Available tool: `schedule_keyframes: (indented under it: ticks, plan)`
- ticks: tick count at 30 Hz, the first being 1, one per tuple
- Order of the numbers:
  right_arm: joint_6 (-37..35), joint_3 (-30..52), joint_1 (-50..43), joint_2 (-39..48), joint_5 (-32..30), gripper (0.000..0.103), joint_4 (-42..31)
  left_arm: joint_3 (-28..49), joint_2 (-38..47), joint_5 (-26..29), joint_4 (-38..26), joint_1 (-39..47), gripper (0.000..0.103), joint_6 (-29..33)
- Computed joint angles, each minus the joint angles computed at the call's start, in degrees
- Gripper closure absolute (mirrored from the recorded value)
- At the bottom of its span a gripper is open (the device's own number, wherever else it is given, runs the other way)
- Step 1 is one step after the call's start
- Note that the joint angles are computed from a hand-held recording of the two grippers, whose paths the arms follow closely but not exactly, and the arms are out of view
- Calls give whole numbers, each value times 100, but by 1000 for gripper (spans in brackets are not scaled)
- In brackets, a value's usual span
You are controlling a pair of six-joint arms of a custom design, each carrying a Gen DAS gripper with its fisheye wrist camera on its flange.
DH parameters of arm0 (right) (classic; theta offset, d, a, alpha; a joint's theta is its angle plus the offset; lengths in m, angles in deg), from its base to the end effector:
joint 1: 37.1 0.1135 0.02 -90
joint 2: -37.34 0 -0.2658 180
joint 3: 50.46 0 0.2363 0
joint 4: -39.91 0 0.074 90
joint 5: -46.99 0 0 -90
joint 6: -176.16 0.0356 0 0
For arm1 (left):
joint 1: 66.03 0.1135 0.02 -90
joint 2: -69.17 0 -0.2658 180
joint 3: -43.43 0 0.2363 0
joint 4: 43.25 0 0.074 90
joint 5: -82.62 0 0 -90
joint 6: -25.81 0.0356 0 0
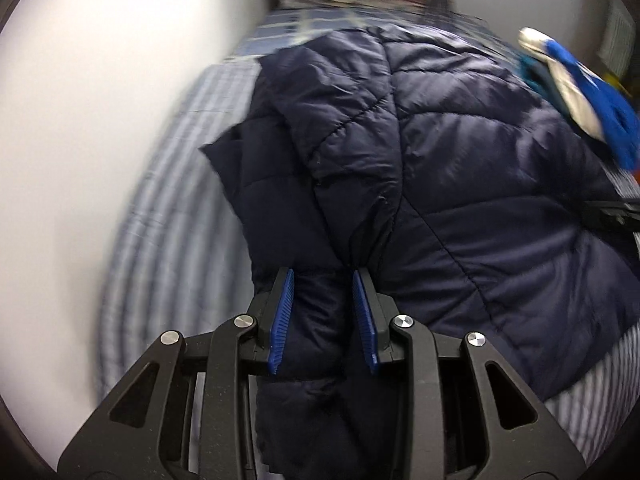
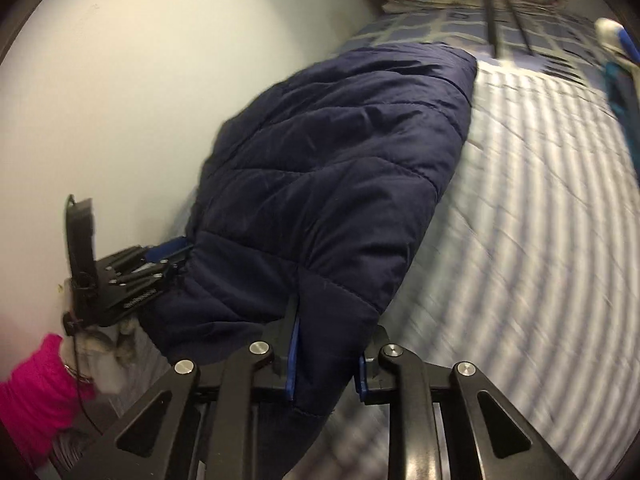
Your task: Fold large clothes
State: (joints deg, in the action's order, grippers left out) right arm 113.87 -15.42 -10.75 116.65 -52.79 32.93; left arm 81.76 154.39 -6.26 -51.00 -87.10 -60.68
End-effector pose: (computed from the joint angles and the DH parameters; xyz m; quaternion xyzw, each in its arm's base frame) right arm 0.1839 0.0978 0.1247 -0.0171 0.9402 0.2218 0.2579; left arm 0.2076 -0.0807 0.1165 0.2057 0.9303 -0.0556 0.2987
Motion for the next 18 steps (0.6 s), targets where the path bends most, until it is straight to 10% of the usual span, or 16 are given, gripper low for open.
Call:
schedule_keyframes:
  ticks: [6, 9, 14, 18]
  plan:
    - [-15, -863, -118, -408, 211, 79, 311, 111, -723, 1171, -880, 396, 70, 201]
    - [-60, -871, 212, -1197, 692, 64, -474, 568, -819, 2068, -1471, 1347, 45, 512]
    - [193, -952, 802, -2972, 1936, 63, -1740, 1262, -455, 2781, -1805, 2104, 44, 537]
    - [302, -1003, 1011, -2384, 2552, 59, -1176, 1429, -189, 2877, -1605, 1954, 44, 208]
